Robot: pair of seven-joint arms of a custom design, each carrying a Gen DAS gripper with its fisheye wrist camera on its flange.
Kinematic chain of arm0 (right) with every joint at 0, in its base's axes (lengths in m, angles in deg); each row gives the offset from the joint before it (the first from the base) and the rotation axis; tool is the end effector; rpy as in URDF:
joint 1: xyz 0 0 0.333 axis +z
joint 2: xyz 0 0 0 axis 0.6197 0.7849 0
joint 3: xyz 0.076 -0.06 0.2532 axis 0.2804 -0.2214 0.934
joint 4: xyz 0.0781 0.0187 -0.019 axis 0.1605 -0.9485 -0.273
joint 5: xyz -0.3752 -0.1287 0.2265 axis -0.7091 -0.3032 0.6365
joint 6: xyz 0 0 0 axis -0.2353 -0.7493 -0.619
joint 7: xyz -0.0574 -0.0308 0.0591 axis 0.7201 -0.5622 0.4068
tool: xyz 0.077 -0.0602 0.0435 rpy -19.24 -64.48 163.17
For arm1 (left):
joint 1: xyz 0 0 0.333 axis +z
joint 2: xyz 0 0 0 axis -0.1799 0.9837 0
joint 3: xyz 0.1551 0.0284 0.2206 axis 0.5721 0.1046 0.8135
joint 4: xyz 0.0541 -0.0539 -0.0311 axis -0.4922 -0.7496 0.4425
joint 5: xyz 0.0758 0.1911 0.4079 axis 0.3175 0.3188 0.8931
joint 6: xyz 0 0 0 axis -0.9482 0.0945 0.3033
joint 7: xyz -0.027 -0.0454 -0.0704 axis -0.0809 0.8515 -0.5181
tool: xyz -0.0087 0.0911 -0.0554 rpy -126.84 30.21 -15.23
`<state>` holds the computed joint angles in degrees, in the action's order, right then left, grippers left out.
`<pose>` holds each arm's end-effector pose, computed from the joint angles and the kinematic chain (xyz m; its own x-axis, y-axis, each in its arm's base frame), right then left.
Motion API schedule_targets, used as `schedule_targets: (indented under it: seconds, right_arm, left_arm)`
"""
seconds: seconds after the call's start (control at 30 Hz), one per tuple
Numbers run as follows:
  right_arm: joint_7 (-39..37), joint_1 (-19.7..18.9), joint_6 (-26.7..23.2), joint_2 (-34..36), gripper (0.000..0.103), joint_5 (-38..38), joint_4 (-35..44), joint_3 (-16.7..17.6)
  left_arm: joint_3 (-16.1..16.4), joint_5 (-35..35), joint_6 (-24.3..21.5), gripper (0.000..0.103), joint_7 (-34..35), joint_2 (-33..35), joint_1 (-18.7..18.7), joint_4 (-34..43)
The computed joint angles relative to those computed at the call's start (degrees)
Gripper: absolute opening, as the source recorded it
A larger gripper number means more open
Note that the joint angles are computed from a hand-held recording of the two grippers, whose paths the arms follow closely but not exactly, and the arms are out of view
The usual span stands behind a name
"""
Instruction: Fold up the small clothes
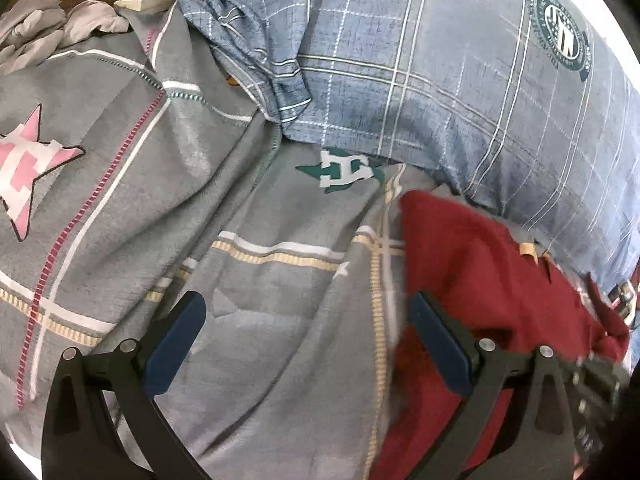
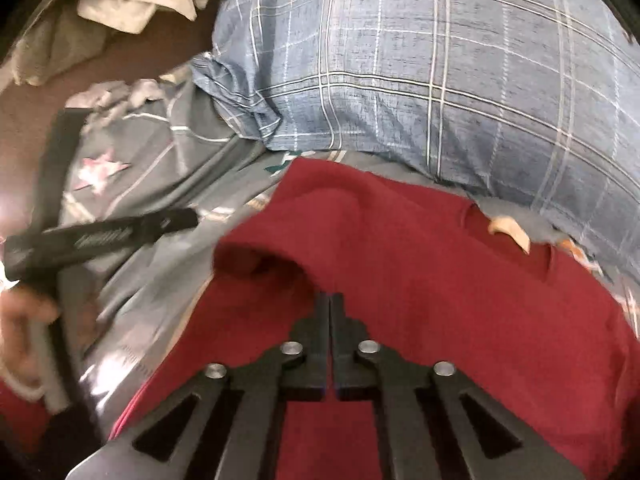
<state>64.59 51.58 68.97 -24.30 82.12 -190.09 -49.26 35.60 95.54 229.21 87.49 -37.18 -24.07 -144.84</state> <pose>0.5955 0.1212 0.3653 0.5808 -0.8057 -0.1161 -0.6501 -0.3733 -0.6619 0.5415 -0.3022 0.3691 0.2837 -0.9388 0.1952 -0.7459 -0.3440 -0.5703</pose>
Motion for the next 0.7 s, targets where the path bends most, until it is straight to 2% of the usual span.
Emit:
schedule_targets:
  seconds: [0.07, 0.13, 0.2, 0.23, 0.27, 0.3, 0.33, 0.37, 0.4, 0.5, 0.6, 0.7]
  right_arm:
    - [2.59, -0.58, -1.56, 0.24, 0.000, -3.21, -0.40, -0.22]
    - [7.50, -0.74, 1.62, 1.97, 0.000, -8.93, -0.60, 0.43]
    - [4.95, -0.83, 1.15, 1.64, 0.006, -4.06, -0.61, 0.44]
    - [2.53, -0.61, 1.56, 0.94, 0.015, -0.33, -0.81, 0.48]
    - [-0.31, -0.23, 2.11, 0.22, 0.046, 2.66, -1.00, 0.52]
    - [-3.97, 0.40, 3.15, -0.46, 0.058, 5.52, -1.22, 0.61]
    - [-7.27, 1.24, 5.31, -0.96, 0.075, 7.68, -1.59, 0.90]
    - [-8.33, 1.97, 7.82, -0.94, 0.074, 7.36, -1.74, 1.36]
    - [-6.91, 2.18, 8.21, -0.81, 0.074, 4.93, -1.66, 1.50]
    - [-0.89, 1.69, 6.45, -0.16, 0.074, 0.50, -1.02, 0.87]
    - [2.99, 0.53, 9.21, -0.80, 0.074, -0.03, -2.53, -0.28]
    - [11.38, -2.13, 13.48, -1.56, 0.074, -5.52, -3.97, -1.80]
  left_arm:
    - [-0.25, 0.40, -0.12, 0.102, 0.75, 1.22, -0.35, 1.24]
    - [-0.42, 0.14, -1.84, 0.102, 2.86, 2.79, -1.09, 2.97]
    - [-0.21, 0.28, -2.80, 0.102, 3.35, 3.24, -1.77, 3.54]
    - [-0.01, 0.85, -2.63, 0.102, 2.89, 3.07, -1.96, 3.39]
    - [0.16, 1.25, -2.68, 0.102, 2.42, 2.91, -2.05, 3.28]
    - [0.29, 1.31, -2.73, 0.102, 2.09, 2.84, -2.08, 3.19]
    - [0.44, 1.03, -2.52, 0.102, 1.84, 2.80, -2.01, 3.03]
    - [0.59, 0.12, -2.16, 0.102, 1.98, 2.76, -1.88, 2.78]
    - [0.65, -0.57, -2.11, 0.102, 2.29, 2.82, -1.81, 2.77]
    - [0.71, -1.13, -2.14, 0.102, 2.63, 2.79, -1.80, 2.69]
    - [0.64, -0.98, -1.80, 0.102, 2.70, 2.65, -1.84, 2.56]
    - [0.51, -1.14, -2.34, 0.102, 3.35, 3.34, -2.05, 3.27]
